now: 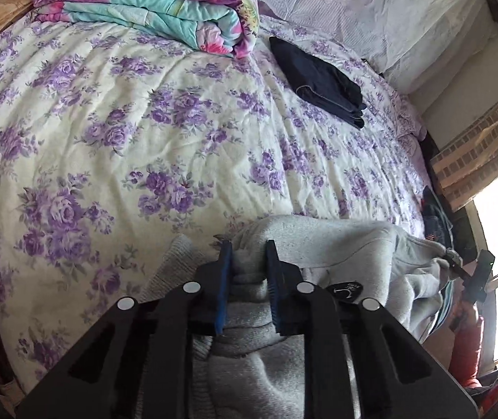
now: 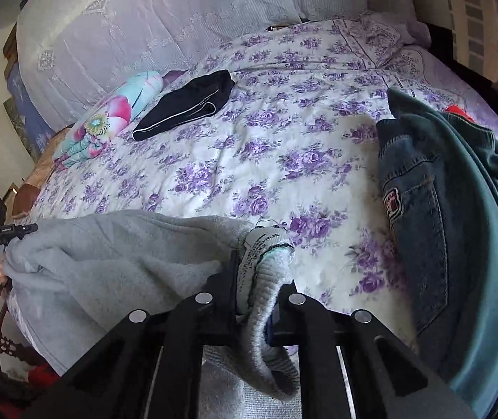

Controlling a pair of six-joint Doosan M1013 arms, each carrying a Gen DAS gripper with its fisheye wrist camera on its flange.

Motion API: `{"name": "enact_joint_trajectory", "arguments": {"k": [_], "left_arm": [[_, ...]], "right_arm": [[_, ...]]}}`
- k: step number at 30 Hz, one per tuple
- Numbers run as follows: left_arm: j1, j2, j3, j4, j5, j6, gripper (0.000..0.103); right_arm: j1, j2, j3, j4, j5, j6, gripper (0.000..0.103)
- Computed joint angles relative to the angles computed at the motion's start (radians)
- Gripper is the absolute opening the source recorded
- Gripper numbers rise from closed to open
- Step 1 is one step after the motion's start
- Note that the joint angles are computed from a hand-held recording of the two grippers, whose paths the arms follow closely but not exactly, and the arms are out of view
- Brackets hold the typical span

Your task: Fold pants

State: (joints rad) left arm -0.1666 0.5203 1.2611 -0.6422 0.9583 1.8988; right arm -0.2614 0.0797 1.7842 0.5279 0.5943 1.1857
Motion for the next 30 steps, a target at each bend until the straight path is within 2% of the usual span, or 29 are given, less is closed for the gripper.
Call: {"name": "enact_joint_trajectory", "arguments": {"k": [1, 3, 4, 6, 7, 8, 9, 10, 11, 13, 14, 16, 17, 20, 22, 26, 28, 29, 30], "left_arm": [[-0.005, 0.004, -0.009, 0.044, -0.003, -0.031, 0.031], [-0.015, 0.023, -0.041, 0.134, 0.013, -0.106, 0.085], [-0.019, 0.037, -0.060, 0.156, 0.041, -0.127, 0.091], [-0.034, 0.066, -0.101, 0.228, 0.104, -0.159, 0.091], [-0.050, 0.066, -0.096, 0.284, 0.091, -0.172, 0.090], [-0.066, 0.058, -0.084, 0.345, 0.064, -0.184, 0.080], [-0.073, 0.046, -0.066, 0.361, 0.035, -0.174, 0.048], [-0.072, 0.032, -0.053, 0.325, 0.015, -0.146, 0.036], [-0.061, 0.020, -0.043, 0.256, 0.001, -0.120, 0.030], [-0.052, -0.025, -0.004, 0.185, -0.108, -0.081, 0.026], [-0.048, -0.049, 0.010, 0.154, -0.179, -0.068, 0.026], [-0.029, -0.073, 0.003, 0.054, -0.250, -0.039, 0.025], [-0.021, -0.073, -0.015, 0.032, -0.262, -0.045, 0.025], [-0.022, -0.058, -0.067, 0.091, -0.303, -0.133, 0.025], [-0.024, -0.016, -0.126, 0.164, -0.272, -0.224, 0.025], [-0.028, 0.138, -0.293, 0.299, -0.097, -0.428, 0.028], [-0.036, 0.208, -0.371, 0.374, -0.015, -0.501, 0.037], [-0.042, 0.234, -0.396, 0.414, 0.006, -0.543, 0.050], [-0.046, 0.249, -0.410, 0.444, 0.014, -0.576, 0.066]], "right_arm": [[0.002, 0.001, 0.000, -0.014, 0.001, 0.009, 0.012], [-0.003, 0.004, 0.004, -0.005, 0.003, 0.011, 0.012], [-0.008, 0.006, 0.006, 0.010, 0.008, 0.006, 0.012], [-0.014, 0.011, 0.013, 0.027, 0.013, 0.008, 0.012], [-0.012, 0.014, 0.017, 0.026, 0.011, 0.015, 0.012], [-0.012, 0.017, 0.019, 0.023, 0.011, 0.019, 0.012], [-0.011, 0.021, 0.018, 0.018, 0.008, 0.024, 0.012], [-0.009, 0.023, 0.016, 0.012, 0.002, 0.030, 0.012], [-0.008, 0.027, 0.008, 0.005, -0.004, 0.035, 0.012], [-0.002, 0.038, -0.027, -0.015, -0.017, 0.043, 0.012], [0.005, 0.044, -0.055, -0.030, -0.031, 0.045, 0.011], [0.017, 0.063, -0.119, -0.046, -0.055, 0.034, 0.011], [0.024, 0.076, -0.156, -0.060, -0.072, 0.037, 0.011], [0.038, 0.146, -0.285, -0.108, -0.092, 0.091, 0.011], [0.041, 0.214, -0.377, -0.141, -0.052, 0.146, 0.011], [0.064, 0.389, -0.565, -0.306, 0.110, 0.325, 0.011], [0.080, 0.469, -0.644, -0.396, 0.207, 0.401, 0.013], [0.090, 0.507, -0.678, -0.458, 0.246, 0.438, 0.019], [0.102, 0.519, -0.682, -0.540, 0.234, 0.488, 0.039]]}}
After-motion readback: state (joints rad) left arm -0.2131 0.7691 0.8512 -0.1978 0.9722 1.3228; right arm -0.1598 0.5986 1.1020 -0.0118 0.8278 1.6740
